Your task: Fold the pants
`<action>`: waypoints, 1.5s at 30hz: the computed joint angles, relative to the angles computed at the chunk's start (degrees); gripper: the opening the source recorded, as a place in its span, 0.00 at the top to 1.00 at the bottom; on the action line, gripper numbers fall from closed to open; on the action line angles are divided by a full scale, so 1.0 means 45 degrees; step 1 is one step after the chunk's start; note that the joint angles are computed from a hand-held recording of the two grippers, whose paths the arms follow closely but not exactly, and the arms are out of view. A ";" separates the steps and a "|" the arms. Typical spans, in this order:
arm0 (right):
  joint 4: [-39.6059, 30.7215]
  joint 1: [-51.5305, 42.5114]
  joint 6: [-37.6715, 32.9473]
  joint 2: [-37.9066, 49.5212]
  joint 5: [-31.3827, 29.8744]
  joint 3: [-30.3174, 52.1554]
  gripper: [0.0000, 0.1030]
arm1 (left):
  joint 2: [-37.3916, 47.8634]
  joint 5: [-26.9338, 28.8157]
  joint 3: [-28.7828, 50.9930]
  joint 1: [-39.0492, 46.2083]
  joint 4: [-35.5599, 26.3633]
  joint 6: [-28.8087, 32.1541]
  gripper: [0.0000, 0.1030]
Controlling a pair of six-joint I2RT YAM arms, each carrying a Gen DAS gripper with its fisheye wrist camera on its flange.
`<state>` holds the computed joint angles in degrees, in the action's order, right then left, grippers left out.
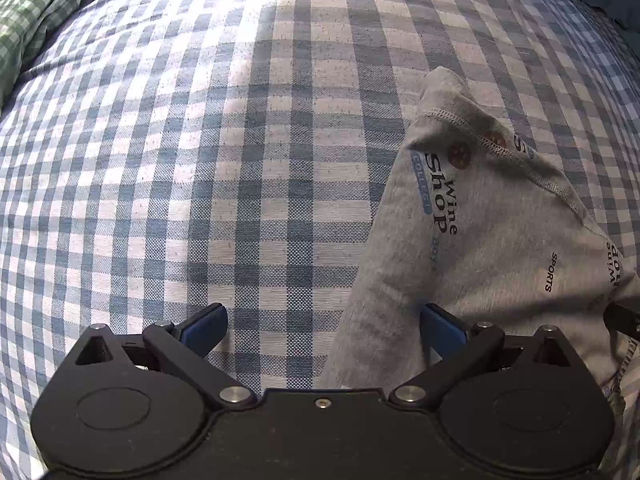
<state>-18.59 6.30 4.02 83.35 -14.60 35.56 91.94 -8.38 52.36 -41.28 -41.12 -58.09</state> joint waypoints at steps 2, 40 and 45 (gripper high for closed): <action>0.0443 0.0143 0.0034 -0.0290 0.0166 -0.0413 0.00 | -0.0163 0.0247 -0.0313 0.0163 0.0219 -0.0183 0.01; 0.0860 -0.0818 0.1349 -0.1139 -0.1573 -0.1061 0.35 | -0.2112 0.0716 -0.1899 -0.0083 0.1924 0.0516 0.58; 0.0368 -0.0230 0.1547 -0.1672 -0.1069 -0.0980 0.57 | -0.1597 0.0038 -0.1246 -0.1117 0.1479 -0.0268 0.76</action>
<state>-16.93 5.26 10.98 75.83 -19.41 31.16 84.75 -8.21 46.75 -46.31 -34.46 -59.30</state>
